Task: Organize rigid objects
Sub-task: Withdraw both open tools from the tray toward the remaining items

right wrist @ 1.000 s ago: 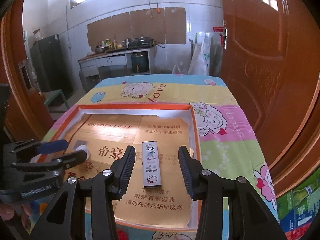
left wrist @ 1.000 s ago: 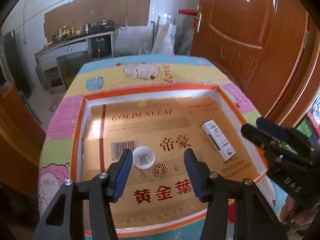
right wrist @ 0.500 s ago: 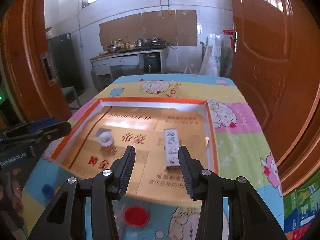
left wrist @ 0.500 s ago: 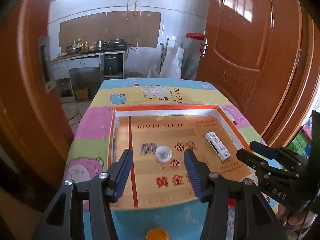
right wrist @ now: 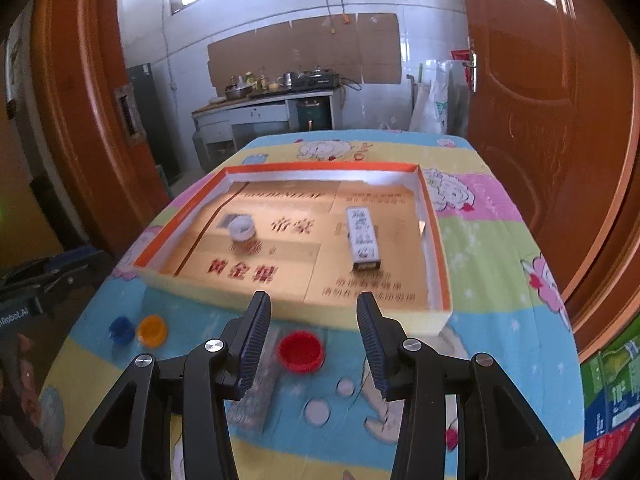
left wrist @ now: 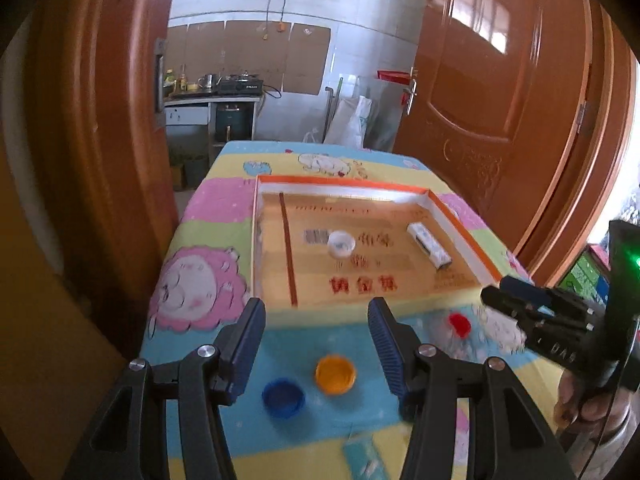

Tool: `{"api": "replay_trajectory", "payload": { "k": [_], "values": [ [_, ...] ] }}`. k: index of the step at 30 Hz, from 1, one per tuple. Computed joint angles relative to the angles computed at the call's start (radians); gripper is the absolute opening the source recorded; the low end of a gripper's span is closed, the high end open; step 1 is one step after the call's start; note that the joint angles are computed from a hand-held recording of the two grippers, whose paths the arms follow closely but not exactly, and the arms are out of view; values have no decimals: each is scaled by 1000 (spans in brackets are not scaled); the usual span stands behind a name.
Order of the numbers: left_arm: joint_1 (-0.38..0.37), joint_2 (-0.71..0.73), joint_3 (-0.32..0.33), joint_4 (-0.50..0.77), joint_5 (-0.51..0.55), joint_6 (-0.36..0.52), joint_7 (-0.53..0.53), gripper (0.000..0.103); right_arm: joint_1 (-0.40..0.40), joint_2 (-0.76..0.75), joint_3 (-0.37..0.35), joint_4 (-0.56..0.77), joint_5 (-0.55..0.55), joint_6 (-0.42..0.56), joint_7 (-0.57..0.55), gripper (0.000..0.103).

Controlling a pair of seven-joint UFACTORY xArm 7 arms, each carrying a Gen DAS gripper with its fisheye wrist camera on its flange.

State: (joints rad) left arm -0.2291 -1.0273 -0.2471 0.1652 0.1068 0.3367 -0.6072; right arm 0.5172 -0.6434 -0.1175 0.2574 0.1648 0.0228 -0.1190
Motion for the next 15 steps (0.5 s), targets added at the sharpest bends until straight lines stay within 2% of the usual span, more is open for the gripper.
{"api": "replay_trajectory", "payload": {
  "k": [6, 10, 15],
  "values": [
    [-88, -92, 94, -87, -42, 62, 79, 54, 14, -121, 28, -83, -3, 27, 21, 46],
    [-101, -138, 63, -118, -45, 107, 86, 54, 22, -134, 46, -110, -9, 45, 36, 46],
    [-113, -118, 32, -125, -34, 116, 87, 54, 36, -135, 44, -129, -13, 51, 47, 46]
  ]
}}
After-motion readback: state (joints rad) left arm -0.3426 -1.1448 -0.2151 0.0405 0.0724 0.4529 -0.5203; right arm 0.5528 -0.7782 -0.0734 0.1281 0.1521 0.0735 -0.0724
